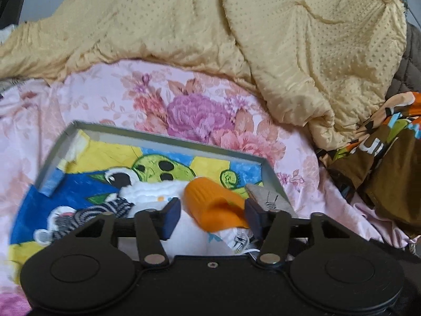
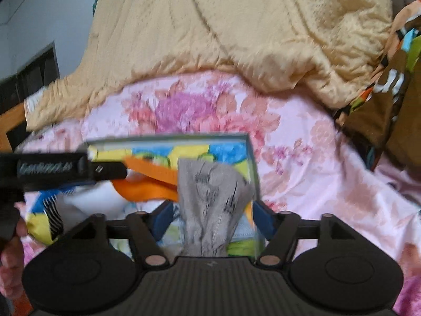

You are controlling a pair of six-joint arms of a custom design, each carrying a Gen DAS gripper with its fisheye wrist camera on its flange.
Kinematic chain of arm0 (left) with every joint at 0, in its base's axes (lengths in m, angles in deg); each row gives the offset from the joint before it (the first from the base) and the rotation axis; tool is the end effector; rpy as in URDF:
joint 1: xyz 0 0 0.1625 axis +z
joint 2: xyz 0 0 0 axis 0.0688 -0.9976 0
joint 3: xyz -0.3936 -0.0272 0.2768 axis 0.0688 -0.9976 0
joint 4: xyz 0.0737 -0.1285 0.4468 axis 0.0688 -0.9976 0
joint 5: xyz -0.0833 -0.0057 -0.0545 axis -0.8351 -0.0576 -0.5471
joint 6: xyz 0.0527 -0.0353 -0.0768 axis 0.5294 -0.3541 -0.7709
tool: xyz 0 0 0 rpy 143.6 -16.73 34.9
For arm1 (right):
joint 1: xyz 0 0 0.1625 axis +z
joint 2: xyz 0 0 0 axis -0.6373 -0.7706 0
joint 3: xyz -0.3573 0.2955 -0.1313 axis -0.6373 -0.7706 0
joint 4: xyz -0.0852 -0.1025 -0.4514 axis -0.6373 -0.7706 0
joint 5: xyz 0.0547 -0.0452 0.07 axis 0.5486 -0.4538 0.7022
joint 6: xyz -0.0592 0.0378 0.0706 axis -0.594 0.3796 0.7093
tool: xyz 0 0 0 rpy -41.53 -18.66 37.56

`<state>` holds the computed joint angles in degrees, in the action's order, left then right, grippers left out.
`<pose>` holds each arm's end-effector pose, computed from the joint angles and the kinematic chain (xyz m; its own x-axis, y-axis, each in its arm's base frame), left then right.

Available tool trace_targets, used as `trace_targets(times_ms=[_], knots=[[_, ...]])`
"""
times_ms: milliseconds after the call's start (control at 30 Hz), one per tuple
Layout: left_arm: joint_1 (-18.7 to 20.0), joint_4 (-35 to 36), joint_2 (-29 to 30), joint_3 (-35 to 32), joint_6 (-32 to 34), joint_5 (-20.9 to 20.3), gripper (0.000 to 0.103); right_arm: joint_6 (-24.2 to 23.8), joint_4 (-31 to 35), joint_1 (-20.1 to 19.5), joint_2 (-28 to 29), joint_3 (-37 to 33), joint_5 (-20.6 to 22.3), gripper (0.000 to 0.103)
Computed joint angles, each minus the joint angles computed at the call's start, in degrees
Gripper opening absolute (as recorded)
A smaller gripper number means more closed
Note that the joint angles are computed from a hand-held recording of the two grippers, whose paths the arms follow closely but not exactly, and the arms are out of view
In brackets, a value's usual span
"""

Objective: Organize soft objects
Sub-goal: 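Open both tools over the tray to drop the orange item and grey pouch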

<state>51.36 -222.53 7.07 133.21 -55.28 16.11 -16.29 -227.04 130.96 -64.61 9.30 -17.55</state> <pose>-0.3423 -0.8389 0.1111 -0.8932 0.0732 -0.4436 0.4104 0.5360 -0.7378 0.1312 -0.8212 0.3008 -0.7613 -0.2041 0.6155 -0.6173 0.5187 -0.5915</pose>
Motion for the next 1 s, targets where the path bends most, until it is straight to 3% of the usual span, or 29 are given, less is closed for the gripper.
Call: trace_targets(times_ms=[200, 433, 700, 1000], knots=[[-2.9, -6.1, -4.4, 6.4, 4.1, 2.9, 0.077, 3.5, -4.3, 1.6, -4.1, 3.6, 2.9, 0.094], [-7.0, -16.8, -9.6, 15.3, 9.0, 6.3, 0.098, 2.8, -10.9, 3.6, -9.7, 11.1, 3.9, 0.103], [-12.5, -30.3, -14.5, 26.5, 15.7, 9.8, 0.102, -0.6, -18.7, 5.5, -16.0, 22.1, 3.2, 0.103], [-17.7, -39.6, -19.3, 40.1, 17.3, 14.1, 0.102, -6.8, -26.5, 7.0, -21.5, 34.1, 2.0, 0.103]])
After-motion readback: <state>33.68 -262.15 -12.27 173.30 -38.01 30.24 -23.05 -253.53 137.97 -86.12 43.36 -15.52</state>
